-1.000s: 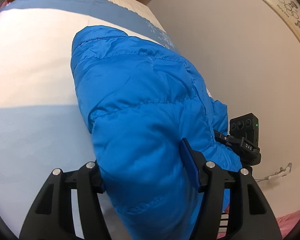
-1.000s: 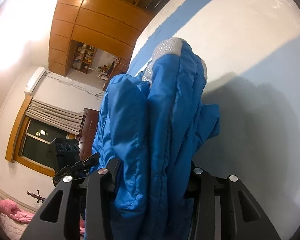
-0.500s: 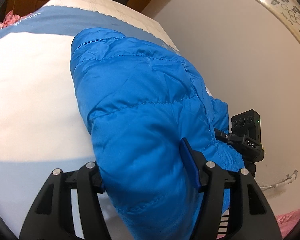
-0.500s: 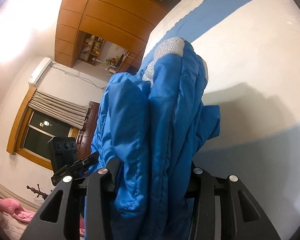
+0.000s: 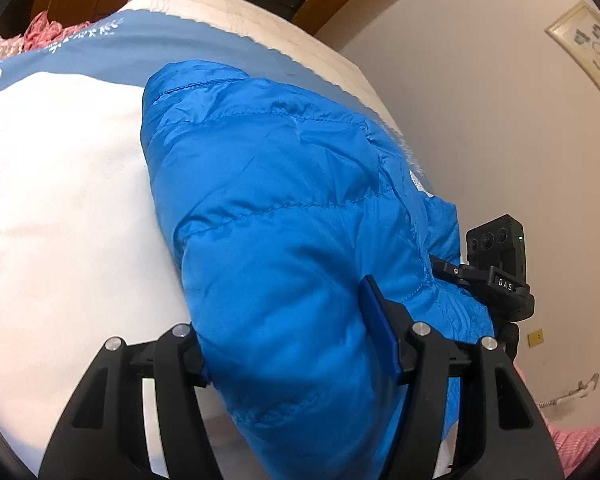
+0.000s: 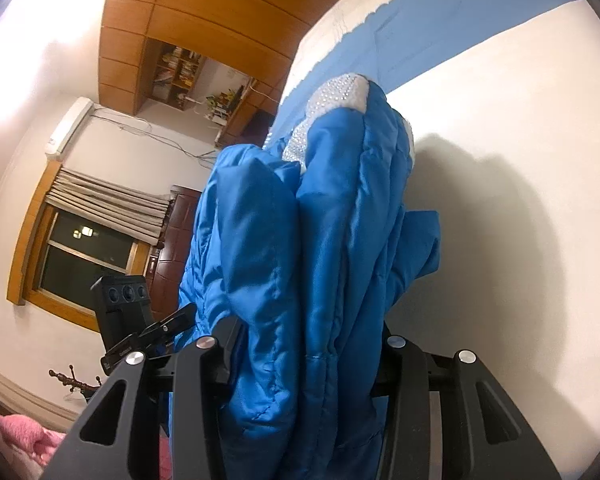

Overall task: Fold large clothes
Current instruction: 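Lay the folded bundle flat and open both tools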

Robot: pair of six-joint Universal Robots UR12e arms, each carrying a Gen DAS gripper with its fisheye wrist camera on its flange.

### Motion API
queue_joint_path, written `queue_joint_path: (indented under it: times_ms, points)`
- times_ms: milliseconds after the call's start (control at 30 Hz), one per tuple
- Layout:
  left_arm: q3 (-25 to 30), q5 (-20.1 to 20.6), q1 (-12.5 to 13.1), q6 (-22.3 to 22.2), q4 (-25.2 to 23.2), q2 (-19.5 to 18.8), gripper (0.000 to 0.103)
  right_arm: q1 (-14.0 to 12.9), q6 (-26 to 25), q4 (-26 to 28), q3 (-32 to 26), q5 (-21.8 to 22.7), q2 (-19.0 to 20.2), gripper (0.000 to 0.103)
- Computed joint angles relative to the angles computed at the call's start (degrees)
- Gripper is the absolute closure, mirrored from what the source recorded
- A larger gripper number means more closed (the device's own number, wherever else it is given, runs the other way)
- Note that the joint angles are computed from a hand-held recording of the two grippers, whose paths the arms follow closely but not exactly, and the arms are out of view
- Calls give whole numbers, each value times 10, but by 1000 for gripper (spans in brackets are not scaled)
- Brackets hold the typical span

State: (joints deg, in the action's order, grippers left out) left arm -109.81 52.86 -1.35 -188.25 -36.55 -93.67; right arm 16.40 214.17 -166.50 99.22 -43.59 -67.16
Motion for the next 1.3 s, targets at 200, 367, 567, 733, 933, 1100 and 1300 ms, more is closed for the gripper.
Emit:
queue_joint_path:
  times_ms: [200,367,567,733,933,1100,1300]
  points:
    - [-6,5,-8,-13,-1,-11,38,-8,24,-16,19,15,11,59]
    - [11,12,-15,-27,2,-29,37,-8,-15,45,24,-13,-12,47]
    - [25,52,-6,-20,-49,-12,32,-1,-78,131,44,-106,-77,35]
    - [3,112,-17,-21,-40,32,32,13,-111,150,70,-146,-139,34]
    - [-10,167,-49,-24,-31,51,32,40,-126,203,80,-222,-168,34]
    - [-10,191,-63,-10,-30,29,31,50,-117,232,81,-254,-160,34]
    - [-7,191,-62,-32,-37,20,29,40,-83,208,99,-222,-154,32]
